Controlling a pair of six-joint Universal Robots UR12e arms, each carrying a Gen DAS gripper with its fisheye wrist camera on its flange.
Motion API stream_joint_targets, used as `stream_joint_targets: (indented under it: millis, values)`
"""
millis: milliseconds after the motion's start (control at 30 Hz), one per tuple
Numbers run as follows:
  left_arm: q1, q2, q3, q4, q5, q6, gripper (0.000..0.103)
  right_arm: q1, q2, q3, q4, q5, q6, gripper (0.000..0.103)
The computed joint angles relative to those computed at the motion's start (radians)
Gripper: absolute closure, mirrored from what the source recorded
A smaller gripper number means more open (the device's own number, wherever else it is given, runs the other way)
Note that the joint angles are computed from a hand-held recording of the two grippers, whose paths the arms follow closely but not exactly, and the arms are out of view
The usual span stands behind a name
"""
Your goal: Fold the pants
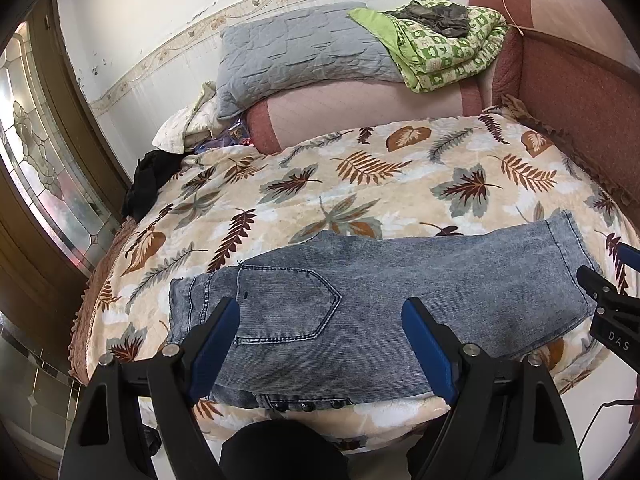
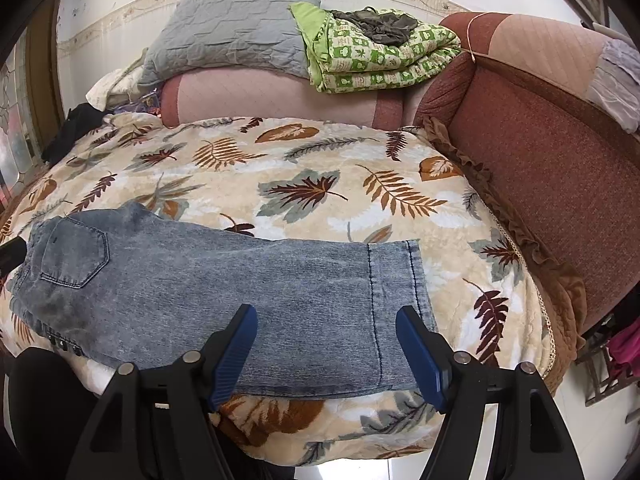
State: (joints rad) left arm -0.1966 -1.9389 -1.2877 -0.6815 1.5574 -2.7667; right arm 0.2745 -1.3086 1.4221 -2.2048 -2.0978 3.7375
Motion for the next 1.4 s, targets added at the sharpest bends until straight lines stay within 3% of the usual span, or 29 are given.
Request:
stream_joint_targets:
  millis: [1400]
  values:
    - [0.006, -0.005, 0.007, -0.005, -0.007, -0.008, 0.019, 0.004, 0.012, -0.013, 0.015, 0.003, -0.011, 0.028]
